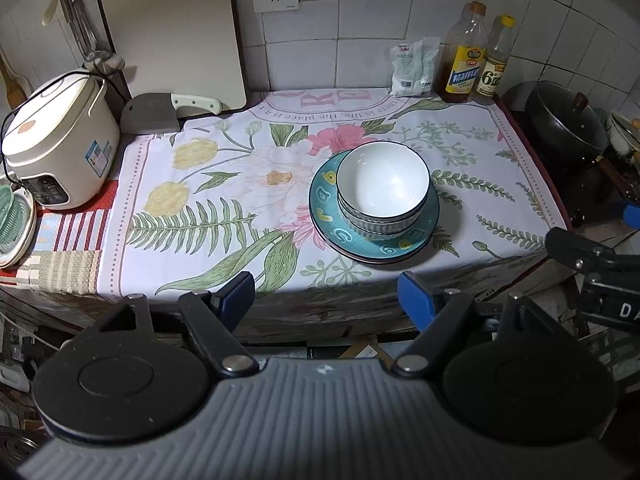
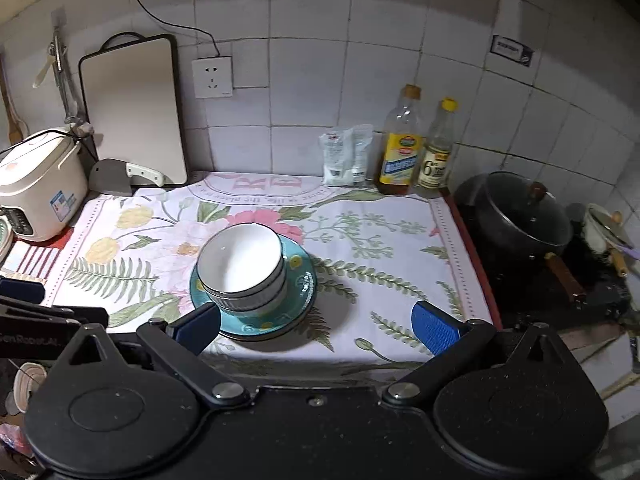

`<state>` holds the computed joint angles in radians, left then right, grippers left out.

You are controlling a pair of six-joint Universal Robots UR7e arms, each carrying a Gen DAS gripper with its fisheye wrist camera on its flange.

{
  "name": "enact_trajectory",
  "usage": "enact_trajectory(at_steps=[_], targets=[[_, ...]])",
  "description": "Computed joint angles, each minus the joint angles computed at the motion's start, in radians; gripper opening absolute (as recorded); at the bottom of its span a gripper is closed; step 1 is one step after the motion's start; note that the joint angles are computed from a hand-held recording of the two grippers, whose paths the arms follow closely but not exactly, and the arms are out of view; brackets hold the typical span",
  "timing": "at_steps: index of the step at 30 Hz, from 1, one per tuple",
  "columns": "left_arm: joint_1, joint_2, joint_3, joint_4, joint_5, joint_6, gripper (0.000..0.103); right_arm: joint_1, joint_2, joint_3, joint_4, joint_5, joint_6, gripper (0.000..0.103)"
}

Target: Organize plates and bowls

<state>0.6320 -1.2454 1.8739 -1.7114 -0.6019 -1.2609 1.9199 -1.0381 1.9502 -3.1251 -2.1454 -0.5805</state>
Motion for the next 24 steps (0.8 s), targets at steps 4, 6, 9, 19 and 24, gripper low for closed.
enact_trajectory(at_steps=[4, 6, 9, 19, 24], targets=[[-0.010, 0.004, -0.003, 0.018, 0.005, -0.002, 0.079, 0.003, -0.024, 0.015, 0.014, -0.017, 0.039, 0.103], [-0.012, 0.003, 0.001, 0.008, 0.003, 0.008, 0.080, -0.002, -0.032, 0.017, 0.032, -0.011, 0.066, 0.103], [-0.013, 0.007, 0.006, -0.002, 0.017, 0.019, 0.082, -0.003, -0.032, 0.022, 0.020, -0.011, 0.077, 0.103], [-0.006, 0.000, 0.032, -0.060, 0.046, 0.046, 0.083, -0.003, -0.006, 0.036, -0.065, -0.008, 0.032, 0.103], [-0.004, -0.003, 0.041, -0.074, 0.050, 0.054, 0.083, -0.007, 0.002, 0.055, -0.144, 0.016, -0.009, 0.103]])
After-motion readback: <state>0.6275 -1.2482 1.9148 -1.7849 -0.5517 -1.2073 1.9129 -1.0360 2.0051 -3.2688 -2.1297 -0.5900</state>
